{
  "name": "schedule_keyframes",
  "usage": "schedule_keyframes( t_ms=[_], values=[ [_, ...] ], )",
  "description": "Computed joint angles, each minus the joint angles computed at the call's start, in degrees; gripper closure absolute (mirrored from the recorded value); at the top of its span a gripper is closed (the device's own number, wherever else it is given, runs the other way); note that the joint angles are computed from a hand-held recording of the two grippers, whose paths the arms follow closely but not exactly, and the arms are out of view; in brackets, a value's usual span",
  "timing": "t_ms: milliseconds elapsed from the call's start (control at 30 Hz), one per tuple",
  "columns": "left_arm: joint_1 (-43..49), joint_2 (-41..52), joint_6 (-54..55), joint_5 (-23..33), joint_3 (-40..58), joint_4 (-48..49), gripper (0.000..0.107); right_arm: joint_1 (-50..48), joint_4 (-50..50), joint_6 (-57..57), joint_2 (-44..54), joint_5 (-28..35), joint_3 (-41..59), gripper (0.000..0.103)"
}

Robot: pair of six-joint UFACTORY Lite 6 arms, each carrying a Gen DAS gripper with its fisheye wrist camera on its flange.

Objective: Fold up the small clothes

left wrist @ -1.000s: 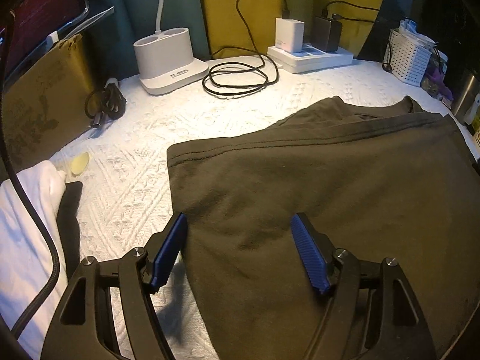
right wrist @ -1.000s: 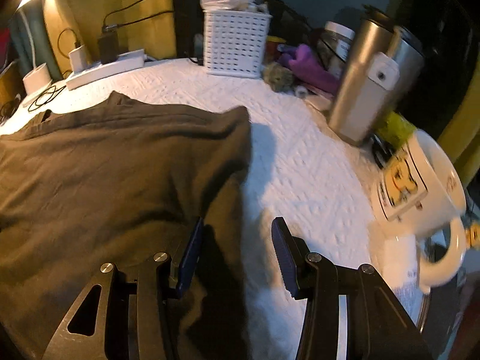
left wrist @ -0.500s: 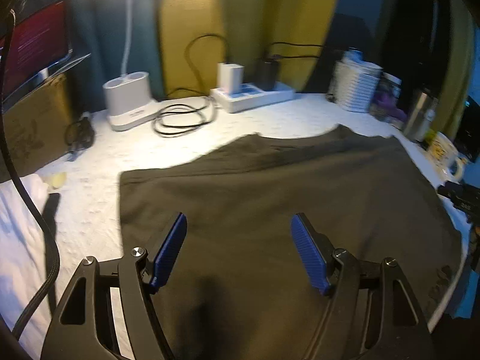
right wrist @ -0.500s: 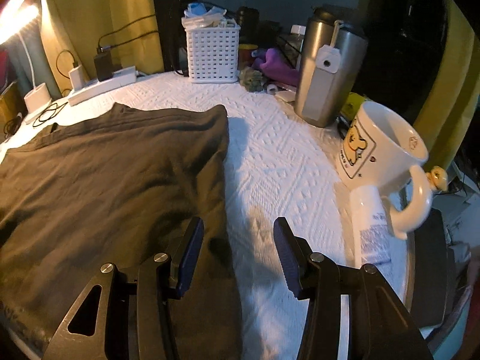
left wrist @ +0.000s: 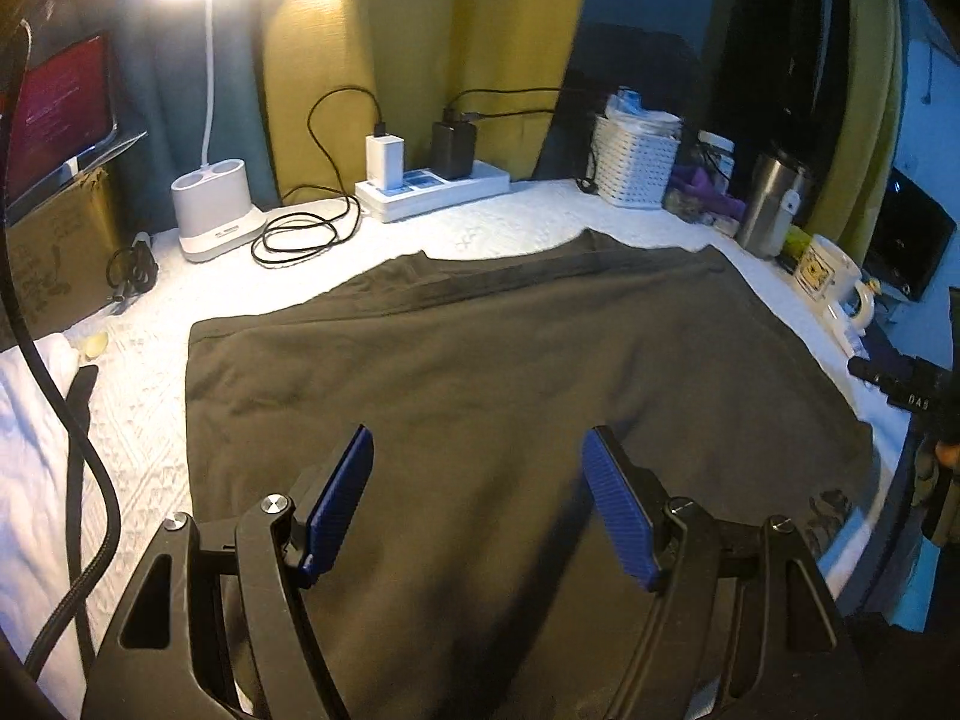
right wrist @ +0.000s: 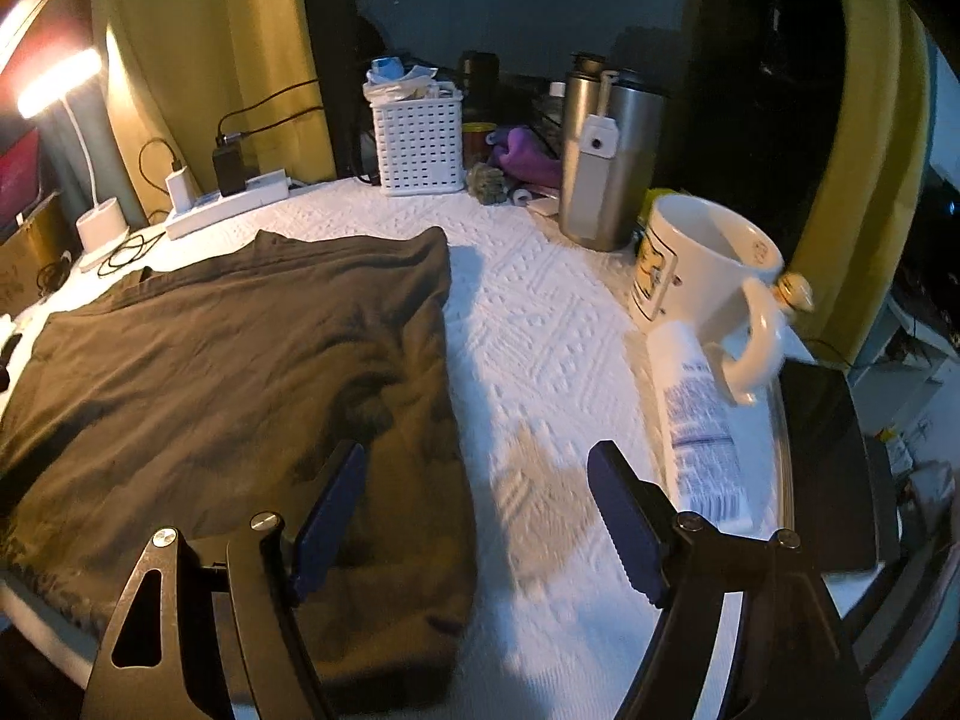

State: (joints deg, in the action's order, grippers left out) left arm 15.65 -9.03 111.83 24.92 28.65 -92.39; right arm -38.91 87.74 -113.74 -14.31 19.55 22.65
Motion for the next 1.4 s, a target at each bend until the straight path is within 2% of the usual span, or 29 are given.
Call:
schedule_keyframes(
  t_ms=[167,233,500,667,800,1000,1133,1400],
  values=[
    [0.6,-4.5,-1.6,-0.1,-4.4,2.6,0.034,-7.2,-9.4,4.8,-4.9,7.2,-4.0,0.024],
    [0.9,-5.5,-3.4,-0.1,-5.5,4.2,0.034,-9.6,-11.8,5.3,-4.9,9.6,-5.3,0.017],
    [3.8,-7.9,-4.2,2.2,-7.2,5.3,0.034,-14.4,-20.1,10.6,-3.4,15.2,-9.1,0.015],
    [6.8,-5.3,-2.1,3.7,-6.3,4.2,0.034,-11.3,-22.7,16.2,-7.2,14.8,-11.4,0.015],
    [10.1,-3.1,1.2,4.8,-5.6,2.7,0.034,-5.0,-24.4,23.2,-9.1,12.4,-11.9,0.015],
    [14.5,2.6,4.9,5.4,-2.4,1.4,0.034,4.7,-15.5,22.6,-4.0,7.0,-9.5,0.013],
    [15.7,7.0,7.2,4.7,0.5,-0.4,0.034,11.0,-5.5,17.7,1.8,3.3,-6.1,0.013],
    [15.8,14.7,6.7,3.7,7.9,0.7,0.034,18.2,15.9,4.5,10.2,-0.1,-0.7,0.012]
  ],
)
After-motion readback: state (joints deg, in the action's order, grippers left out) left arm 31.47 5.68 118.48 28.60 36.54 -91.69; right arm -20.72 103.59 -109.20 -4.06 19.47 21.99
